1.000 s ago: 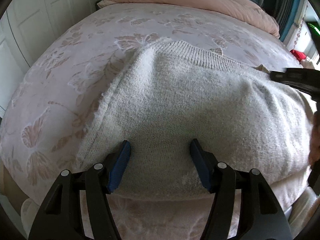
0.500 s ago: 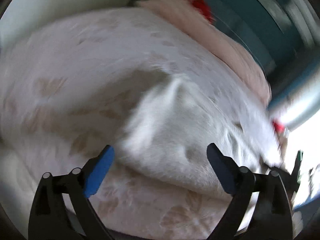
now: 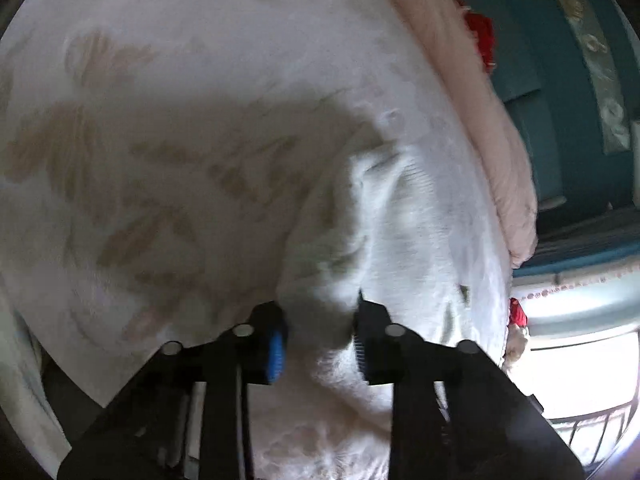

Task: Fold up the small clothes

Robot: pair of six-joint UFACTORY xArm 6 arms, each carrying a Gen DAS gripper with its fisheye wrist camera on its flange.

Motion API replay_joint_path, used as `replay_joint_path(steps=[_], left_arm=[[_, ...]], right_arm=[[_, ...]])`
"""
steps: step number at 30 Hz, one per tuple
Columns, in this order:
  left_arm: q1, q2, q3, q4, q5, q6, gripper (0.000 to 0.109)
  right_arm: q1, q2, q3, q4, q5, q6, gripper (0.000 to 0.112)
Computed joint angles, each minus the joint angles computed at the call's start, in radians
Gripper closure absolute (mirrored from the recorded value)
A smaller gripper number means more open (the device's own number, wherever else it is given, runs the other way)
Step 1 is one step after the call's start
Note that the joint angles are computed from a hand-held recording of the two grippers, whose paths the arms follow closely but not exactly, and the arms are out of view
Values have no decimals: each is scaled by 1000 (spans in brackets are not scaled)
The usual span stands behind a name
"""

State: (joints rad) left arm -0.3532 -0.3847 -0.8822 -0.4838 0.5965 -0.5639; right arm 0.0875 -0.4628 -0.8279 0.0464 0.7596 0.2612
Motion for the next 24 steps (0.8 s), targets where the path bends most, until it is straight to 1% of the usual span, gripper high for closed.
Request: replay_joint_path(steps=[2,3,5,6,8,9,11,12,14,15,16,17,18,19,20,21,22,23,24], left_arm=[[-33,-8,-49,83,-12,10,89],[-65,-2,-94,129,-18,22,91],[-123,25,-187,186,-21,47,92],[-168,55,-257,224,-17,67,92],[-235,115,-372,275,-1,95,92],[-282,163,-451,305,10,115,92],[-366,255,-585,353,32,146,93],[-396,287,-628,364,44,160,93],[-468,391,-745,383,87,186,92],[-494,422,-770,388,103,191,92],[-523,469,-806,391,133,206,91],[-552,511,-823,418,158,204,85],[-575,529,-813,437,163,199,77],[-593,549,-807,456,178,193,72],[-612,546,-765,487,193,169,71],[-624,506,-687,489,168,150,67],[-628,469,-624,492,140,134,62],[-626,412,-543,508,106,114,50],[-625,350,-461,563,73,74,39]], right_arm=[[-17,-30,23,60,-1,-30,97],[-35,-42,31,117,-2,-57,97],[-59,-45,26,191,-1,-87,97],[-78,-67,31,230,0,-100,97],[-131,-169,80,254,-41,-104,97],[-164,-211,98,281,-47,-128,96],[-252,-293,128,344,-29,-182,91],[-322,-343,146,378,-3,-215,89],[-439,-403,167,433,55,-280,87],[-520,-431,177,457,98,-322,87],[-583,-440,179,482,131,-361,84],[-667,-453,185,512,177,-403,79],[-713,-463,191,526,202,-419,77],[-763,-463,191,546,230,-442,71],[-813,-467,191,570,264,-466,66],[-852,-470,190,594,291,-491,63],[-885,-474,190,623,317,-518,58],[-899,-476,192,641,328,-531,51],[-911,-473,188,668,344,-546,47]])
